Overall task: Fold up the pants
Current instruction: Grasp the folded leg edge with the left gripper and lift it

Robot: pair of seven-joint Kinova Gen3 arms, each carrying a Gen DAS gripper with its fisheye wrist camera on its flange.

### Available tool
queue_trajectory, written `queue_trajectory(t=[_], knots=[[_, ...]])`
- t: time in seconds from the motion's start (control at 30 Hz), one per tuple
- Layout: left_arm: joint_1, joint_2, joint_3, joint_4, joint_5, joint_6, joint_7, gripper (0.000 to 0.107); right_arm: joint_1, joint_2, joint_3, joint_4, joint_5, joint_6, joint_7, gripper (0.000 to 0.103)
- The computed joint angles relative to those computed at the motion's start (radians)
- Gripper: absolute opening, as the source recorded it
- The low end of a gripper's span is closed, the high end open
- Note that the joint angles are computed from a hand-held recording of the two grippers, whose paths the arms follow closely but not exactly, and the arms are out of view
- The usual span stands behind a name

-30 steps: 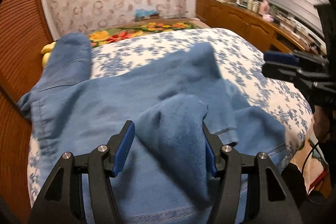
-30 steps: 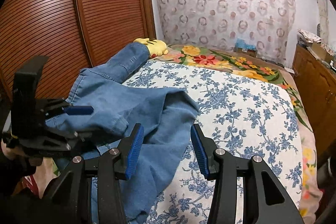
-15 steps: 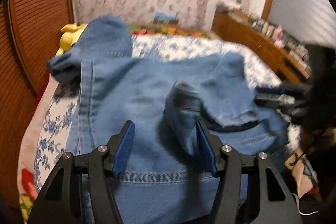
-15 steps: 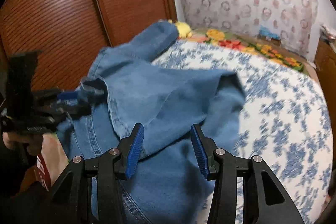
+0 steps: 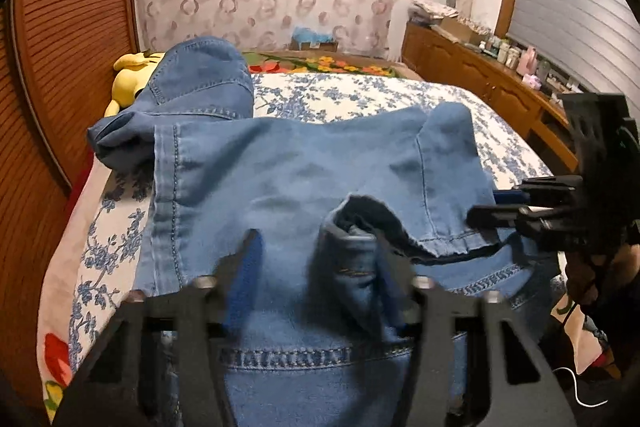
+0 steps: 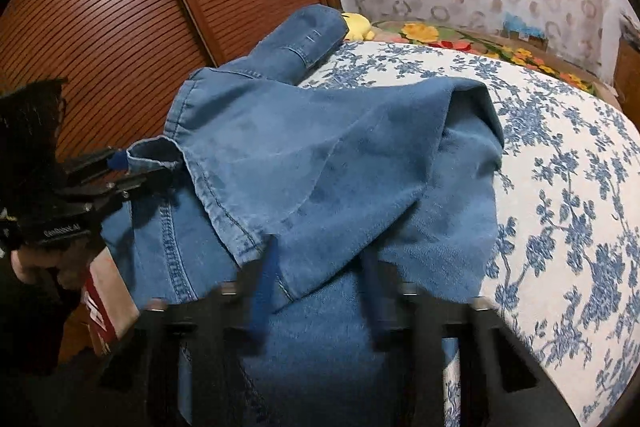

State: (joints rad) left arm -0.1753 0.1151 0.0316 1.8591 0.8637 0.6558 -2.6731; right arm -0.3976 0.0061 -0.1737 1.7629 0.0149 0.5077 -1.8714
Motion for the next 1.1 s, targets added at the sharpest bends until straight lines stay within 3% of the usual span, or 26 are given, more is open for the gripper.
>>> queue_trajectory(t=[0.03, 0.07, 0.13, 0.4, 0.6, 0.9, 1.1], knots=[[-0.005, 0.001, 0.0, -0.001, 0.013, 0.006, -0.014, 0.027, 0.005, 0.001, 0.004, -0.004, -0.028, -0.007, 0.034, 0.01], [-0.015, 0.0, 0.001, -0.002, 0.042, 0.021, -0.045, 0.023, 0.009, -0.003, 0.007, -0.004, -0.043, -0.015, 0.06, 0.003], [-0.024, -0.006, 0.001, 0.001, 0.087, 0.037, -0.097, 0.01, 0.011, -0.019, 0.007, -0.01, -0.043, -0.031, 0.092, 0.002], [-0.019, -0.115, -0.057, 0.018, 0.208, 0.12, -0.206, 0.008, 0.024, -0.095, -0.028, -0.095, 0.127, -0.033, 0.055, 0.001], [-0.033, -0.201, -0.155, 0.014, 0.302, 0.257, -0.246, 0.008, 0.022, -0.083, -0.01, -0.216, 0.075, -0.005, 0.15, 0.001], [-0.052, -0.27, -0.24, 0.045, 0.291, 0.336, -0.242, 0.008, -0.018, 0.039, -0.016, -0.363, 0.013, 0.014, 0.272, 0.001], [-0.078, -0.218, -0.242, 0.072, 0.241, 0.309, -0.217, 0.008, -0.1, 0.204, 0.019, -0.501, 0.119, 0.13, 0.21, 0.001]])
